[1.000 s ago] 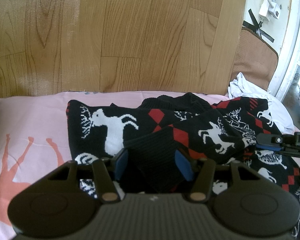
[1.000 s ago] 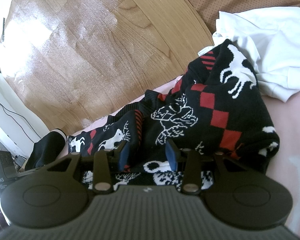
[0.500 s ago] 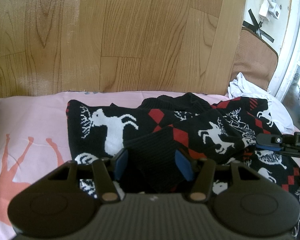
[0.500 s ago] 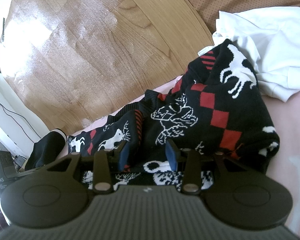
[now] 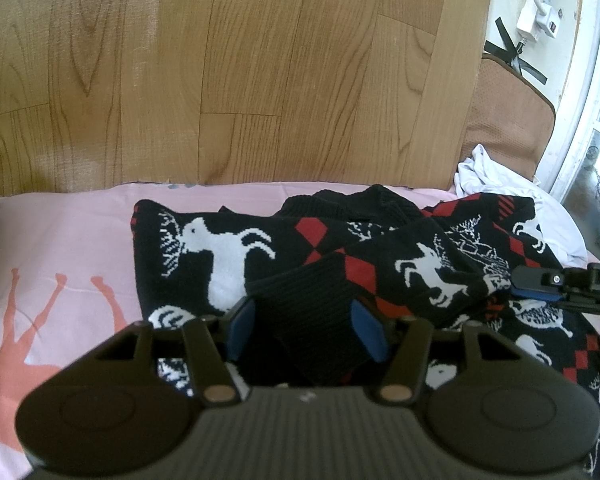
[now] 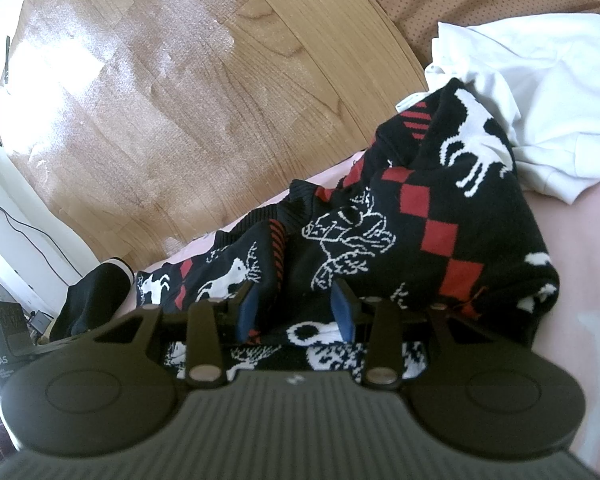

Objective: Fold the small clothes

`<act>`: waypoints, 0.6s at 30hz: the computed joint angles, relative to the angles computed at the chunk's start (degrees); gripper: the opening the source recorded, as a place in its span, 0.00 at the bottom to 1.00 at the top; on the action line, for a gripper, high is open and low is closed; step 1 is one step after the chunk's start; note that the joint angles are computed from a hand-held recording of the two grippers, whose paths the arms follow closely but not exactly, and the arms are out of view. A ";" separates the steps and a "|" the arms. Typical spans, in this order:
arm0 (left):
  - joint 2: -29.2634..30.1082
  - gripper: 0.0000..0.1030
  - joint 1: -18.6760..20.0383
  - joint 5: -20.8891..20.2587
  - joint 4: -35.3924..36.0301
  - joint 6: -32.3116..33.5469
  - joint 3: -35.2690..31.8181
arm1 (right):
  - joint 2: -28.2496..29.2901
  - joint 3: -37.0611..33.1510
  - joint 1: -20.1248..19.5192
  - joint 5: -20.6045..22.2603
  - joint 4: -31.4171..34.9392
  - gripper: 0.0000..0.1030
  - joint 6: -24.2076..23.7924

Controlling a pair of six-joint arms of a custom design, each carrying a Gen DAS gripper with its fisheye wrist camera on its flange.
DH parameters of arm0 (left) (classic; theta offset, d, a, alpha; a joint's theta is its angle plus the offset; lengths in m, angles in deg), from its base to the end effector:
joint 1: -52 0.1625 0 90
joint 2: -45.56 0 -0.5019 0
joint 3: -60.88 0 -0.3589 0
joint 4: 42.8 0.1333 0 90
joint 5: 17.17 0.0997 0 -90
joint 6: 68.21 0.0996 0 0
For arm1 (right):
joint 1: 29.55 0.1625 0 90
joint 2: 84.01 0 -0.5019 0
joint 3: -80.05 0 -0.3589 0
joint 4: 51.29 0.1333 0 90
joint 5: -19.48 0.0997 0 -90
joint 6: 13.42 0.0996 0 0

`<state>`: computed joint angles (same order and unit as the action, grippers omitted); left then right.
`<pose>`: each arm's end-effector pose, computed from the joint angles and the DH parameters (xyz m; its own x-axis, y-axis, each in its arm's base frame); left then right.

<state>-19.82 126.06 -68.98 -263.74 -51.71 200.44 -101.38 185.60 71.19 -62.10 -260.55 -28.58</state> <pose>0.0701 -0.4642 0.3139 -0.8180 -0.1201 -0.5625 0.3993 0.5853 -0.7057 0.2621 -0.5881 -0.0793 -0.8827 -0.4697 0.0140 -0.4045 0.7445 -0.5311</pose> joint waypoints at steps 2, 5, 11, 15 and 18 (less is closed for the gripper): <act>-0.04 0.54 0.03 -0.03 0.06 0.00 -0.02 | 0.15 -0.17 0.04 -0.01 0.01 0.42 0.05; 0.04 0.54 -0.02 0.00 -0.06 -0.02 0.04 | 0.15 -0.17 0.04 -0.02 0.01 0.42 0.02; 0.03 0.54 -0.01 -0.02 -0.05 0.00 0.03 | 0.15 -0.17 0.03 0.00 0.02 0.42 0.03; -0.06 0.54 0.03 -0.06 0.07 0.02 -0.01 | -0.01 -0.01 -0.01 0.01 0.03 0.42 -0.01; -0.01 0.54 0.01 -0.04 0.00 0.02 0.02 | -0.01 -0.01 -0.01 0.01 0.03 0.42 -0.02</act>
<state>-19.83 126.07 -69.03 -263.74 -51.69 200.46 -101.39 185.59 71.18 -62.08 -260.52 -28.60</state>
